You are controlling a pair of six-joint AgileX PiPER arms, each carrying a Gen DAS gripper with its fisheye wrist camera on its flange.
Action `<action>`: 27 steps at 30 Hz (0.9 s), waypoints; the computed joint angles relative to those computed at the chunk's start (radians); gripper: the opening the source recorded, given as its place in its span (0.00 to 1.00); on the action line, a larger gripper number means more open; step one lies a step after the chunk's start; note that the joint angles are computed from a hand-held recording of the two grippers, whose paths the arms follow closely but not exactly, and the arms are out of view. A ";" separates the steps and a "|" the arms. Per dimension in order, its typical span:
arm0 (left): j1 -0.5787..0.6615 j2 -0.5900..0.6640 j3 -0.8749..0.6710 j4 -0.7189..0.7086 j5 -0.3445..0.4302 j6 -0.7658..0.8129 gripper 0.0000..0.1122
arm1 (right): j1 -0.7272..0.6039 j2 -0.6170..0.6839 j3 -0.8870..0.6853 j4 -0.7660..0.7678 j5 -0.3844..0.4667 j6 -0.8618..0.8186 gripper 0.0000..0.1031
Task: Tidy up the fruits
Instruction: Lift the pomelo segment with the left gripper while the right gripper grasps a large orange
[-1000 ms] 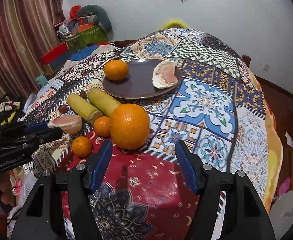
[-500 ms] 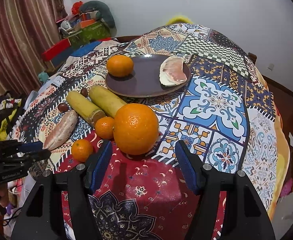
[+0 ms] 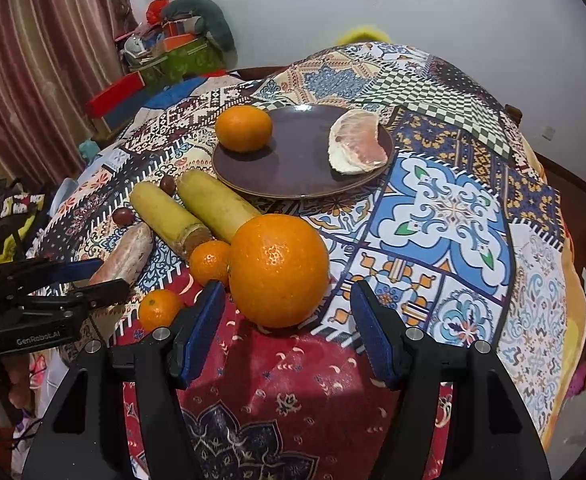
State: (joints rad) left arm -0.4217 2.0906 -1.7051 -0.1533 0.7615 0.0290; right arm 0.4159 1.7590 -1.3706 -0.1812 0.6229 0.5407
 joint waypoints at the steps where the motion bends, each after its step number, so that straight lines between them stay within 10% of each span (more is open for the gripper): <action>1: -0.002 0.005 -0.006 0.002 -0.002 0.001 0.47 | -0.002 0.008 -0.006 0.008 -0.001 -0.008 0.60; 27: -0.020 -0.010 0.022 0.079 -0.102 -0.090 0.40 | -0.033 0.032 0.009 0.084 -0.061 -0.035 0.55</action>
State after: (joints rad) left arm -0.4419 2.0804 -1.6828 -0.0742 0.6597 -0.0608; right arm 0.3831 1.7914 -1.3620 -0.0976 0.5619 0.5060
